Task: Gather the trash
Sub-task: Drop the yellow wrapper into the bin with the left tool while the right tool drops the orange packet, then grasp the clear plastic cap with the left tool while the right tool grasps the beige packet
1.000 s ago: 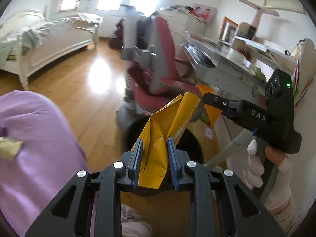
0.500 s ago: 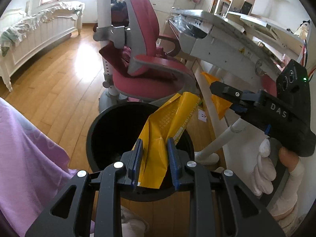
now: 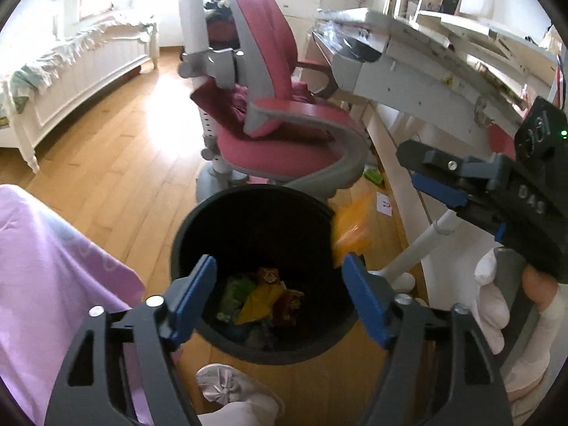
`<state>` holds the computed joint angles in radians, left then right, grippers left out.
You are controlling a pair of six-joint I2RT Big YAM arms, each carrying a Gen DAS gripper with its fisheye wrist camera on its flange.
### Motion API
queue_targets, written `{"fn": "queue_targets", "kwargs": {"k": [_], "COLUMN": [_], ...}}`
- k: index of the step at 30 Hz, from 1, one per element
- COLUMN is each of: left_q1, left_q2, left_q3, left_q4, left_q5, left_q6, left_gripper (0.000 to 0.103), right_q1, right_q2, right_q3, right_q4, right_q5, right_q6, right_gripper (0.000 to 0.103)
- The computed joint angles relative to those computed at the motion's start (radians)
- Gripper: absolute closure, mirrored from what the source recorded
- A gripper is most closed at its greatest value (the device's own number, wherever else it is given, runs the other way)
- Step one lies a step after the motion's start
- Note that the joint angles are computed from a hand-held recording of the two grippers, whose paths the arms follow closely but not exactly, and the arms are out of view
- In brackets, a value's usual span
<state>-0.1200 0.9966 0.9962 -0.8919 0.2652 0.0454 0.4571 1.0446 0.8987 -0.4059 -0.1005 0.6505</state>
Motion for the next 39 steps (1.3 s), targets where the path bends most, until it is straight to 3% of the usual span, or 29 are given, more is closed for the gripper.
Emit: {"fn": "queue_targets", "kwargs": {"k": [6,10,13,17,22,24,27,30,32,34,39], "left_q1": [0.124,0.283,0.456,0.746,1.049,1.121,1.189,1.223,1.229,1.226,1.190], "left_q2": [-0.089,-0.156,-0.187,-0.163,-0.037,0.029,0.114,0.196,0.251,0.296,0.389], "left_q3": [-0.023,-0.043,-0.049,-0.034,0.022,0.057,0.112,0.164,0.200,0.229,0.289], "left_q4": [-0.050,-0.080,-0.109,-0.130,-0.125,-0.121,-0.110,-0.092,-0.085,-0.084,-0.094], "left_q5": [0.028,0.080,0.132,0.237,0.348,0.377,0.403,0.403,0.385,0.363,0.299], "left_q6": [0.026,0.073,0.142,0.234,0.309,0.321,0.330,0.324,0.311,0.304,0.316], "left_gripper": [0.025,0.025,0.025,0.025,0.025,0.026,0.026,0.026,0.027,0.037,0.045], "right_q1": [0.092,0.183,0.268,0.384,0.496,0.536,0.590,0.620,0.639,0.651,0.661], "right_q2": [0.041,0.101,0.170,0.279,0.425,0.500,0.615,0.733,0.808,0.894,1.066], "right_q3": [0.051,0.116,0.197,0.331,0.515,0.615,0.774,0.937,1.044,1.166,1.408], "right_q4": [-0.018,-0.032,-0.055,-0.095,-0.154,-0.195,-0.259,-0.340,-0.398,-0.463,-0.602], "right_q5": [0.023,0.029,0.036,0.050,0.044,0.044,0.053,0.056,0.068,0.085,0.110], "right_q6": [-0.022,-0.053,-0.094,-0.167,-0.257,-0.307,-0.397,-0.486,-0.534,-0.582,-0.658], "right_gripper": [0.023,0.023,0.023,0.023,0.023,0.023,0.024,0.031,0.034,0.034,0.037]}}
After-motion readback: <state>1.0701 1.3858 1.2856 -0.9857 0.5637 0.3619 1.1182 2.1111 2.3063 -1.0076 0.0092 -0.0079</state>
